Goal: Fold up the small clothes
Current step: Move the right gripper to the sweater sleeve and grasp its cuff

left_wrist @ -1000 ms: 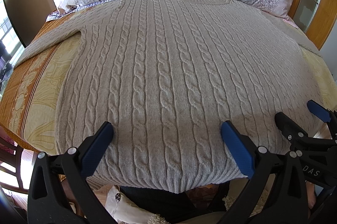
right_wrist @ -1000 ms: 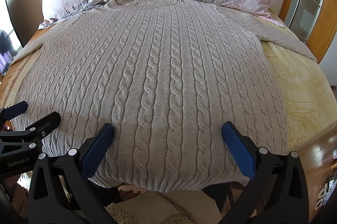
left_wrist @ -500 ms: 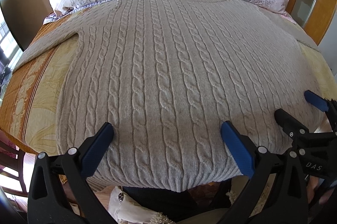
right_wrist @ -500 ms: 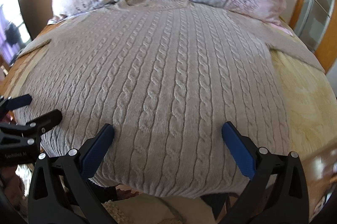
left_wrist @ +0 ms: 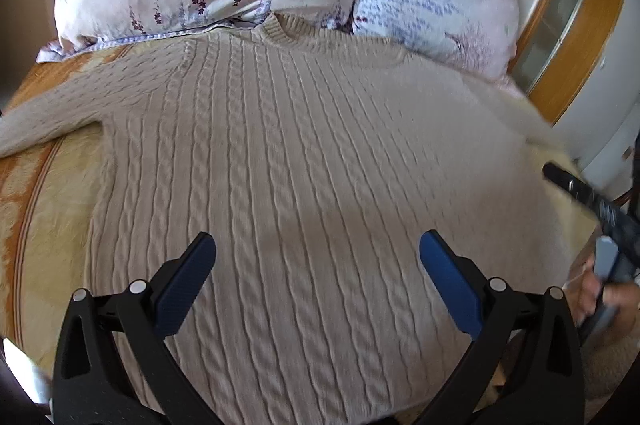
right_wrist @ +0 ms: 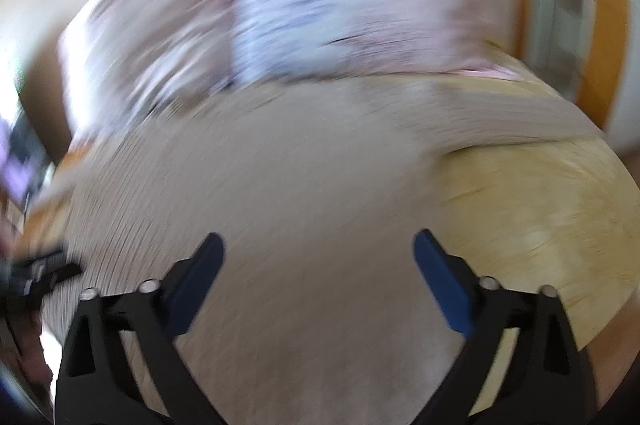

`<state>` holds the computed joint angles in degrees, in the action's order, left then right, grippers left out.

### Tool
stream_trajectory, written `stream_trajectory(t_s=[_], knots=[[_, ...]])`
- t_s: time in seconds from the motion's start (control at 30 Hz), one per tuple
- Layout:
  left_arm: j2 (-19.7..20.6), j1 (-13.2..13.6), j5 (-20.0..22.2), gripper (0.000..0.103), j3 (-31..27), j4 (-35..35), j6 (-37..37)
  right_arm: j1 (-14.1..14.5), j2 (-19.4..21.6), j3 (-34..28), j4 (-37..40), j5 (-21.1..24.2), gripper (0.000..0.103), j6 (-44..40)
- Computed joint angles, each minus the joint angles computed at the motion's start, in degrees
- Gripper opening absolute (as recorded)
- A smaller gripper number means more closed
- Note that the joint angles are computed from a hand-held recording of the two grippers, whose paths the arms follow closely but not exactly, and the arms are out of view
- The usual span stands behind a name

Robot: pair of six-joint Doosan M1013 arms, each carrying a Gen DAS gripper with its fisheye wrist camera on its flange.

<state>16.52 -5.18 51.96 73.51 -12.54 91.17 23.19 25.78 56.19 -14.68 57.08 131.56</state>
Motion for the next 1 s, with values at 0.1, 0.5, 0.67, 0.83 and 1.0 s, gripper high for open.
stream_trajectory(t_s=[0.1,0.5,0.67,0.83,1.0], knots=[[1.46,0.05,-0.13,0.101,-2.63,2.84,-0.82,-4.27,-0.03,0.02,5.1,-0.86,0.08,6.24],[7.32,1.94,4.07,0.101,-12.23,0.69,2.41,-13.09,1.83,0.31,15.1,-1.61,0.05,24.83],[7.82,2.52,3.19,0.101,-12.77,-1.61,3.31,-13.37,2.11,-0.37,11.75,-0.81,0.048,28.2],[8.91,3.03,4.45,0.101,-14.25,-3.42,2.86,-14.44,0.7,1.75,8.0,-1.3,0.039,31.81],[9.9,3.24,5.36,0.101,-15.62,-4.85,3.19,-14.84,0.91,1.56,4.68,-0.2,0.026,33.54]])
